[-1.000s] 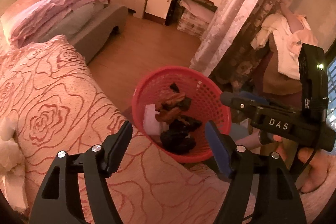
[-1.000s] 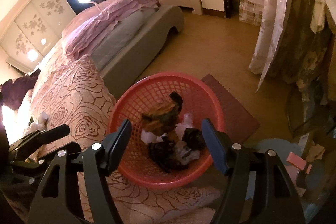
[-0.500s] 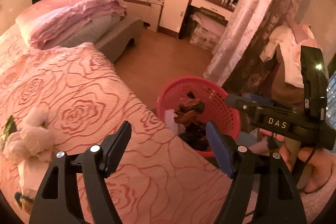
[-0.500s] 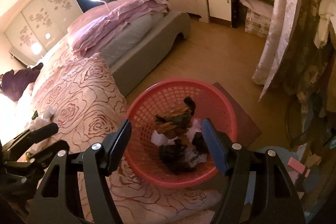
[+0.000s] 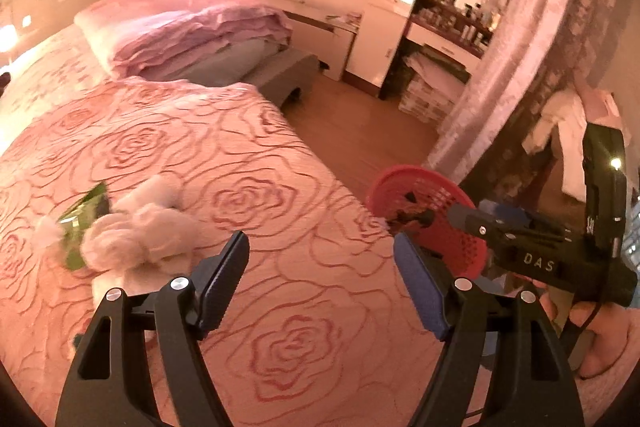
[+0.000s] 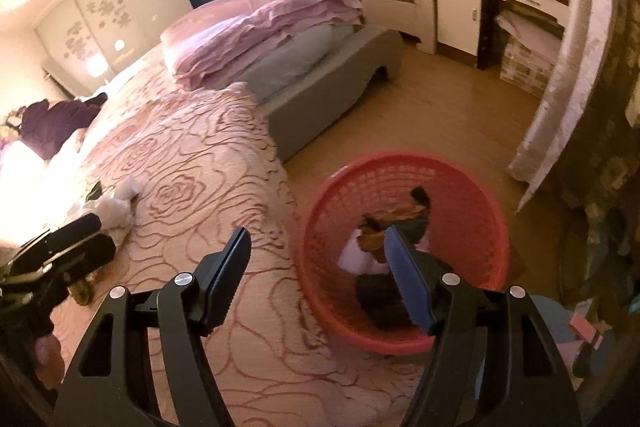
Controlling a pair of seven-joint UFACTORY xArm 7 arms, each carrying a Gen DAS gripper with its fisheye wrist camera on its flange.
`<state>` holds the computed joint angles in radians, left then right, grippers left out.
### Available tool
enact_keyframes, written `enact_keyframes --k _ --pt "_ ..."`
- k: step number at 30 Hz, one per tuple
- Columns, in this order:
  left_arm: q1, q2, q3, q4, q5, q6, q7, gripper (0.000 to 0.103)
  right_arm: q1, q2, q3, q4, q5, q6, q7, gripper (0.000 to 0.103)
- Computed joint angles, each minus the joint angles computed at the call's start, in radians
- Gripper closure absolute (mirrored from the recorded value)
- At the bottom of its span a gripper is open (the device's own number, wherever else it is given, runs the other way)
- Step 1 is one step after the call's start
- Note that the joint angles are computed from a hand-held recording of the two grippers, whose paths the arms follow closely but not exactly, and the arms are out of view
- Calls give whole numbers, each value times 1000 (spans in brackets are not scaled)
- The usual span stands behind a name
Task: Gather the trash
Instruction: 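Move both grippers back to the trash on the bed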
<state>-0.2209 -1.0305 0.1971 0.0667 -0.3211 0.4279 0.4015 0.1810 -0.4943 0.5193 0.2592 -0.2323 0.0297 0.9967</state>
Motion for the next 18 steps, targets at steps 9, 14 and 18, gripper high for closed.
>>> enact_keyframes --k 9,14,18 --pt "117 -42 16 -4 25 37 -1 31 -43 83 81 69 -34 -48 -16 36" --pt "182 -68 26 -13 41 60 2 31 -54 129 105 104 -39 -67 -35 35" --pt "230 -88 38 -14 52 83 12 31 -82 170 150 140 -48 -85 -48 34"
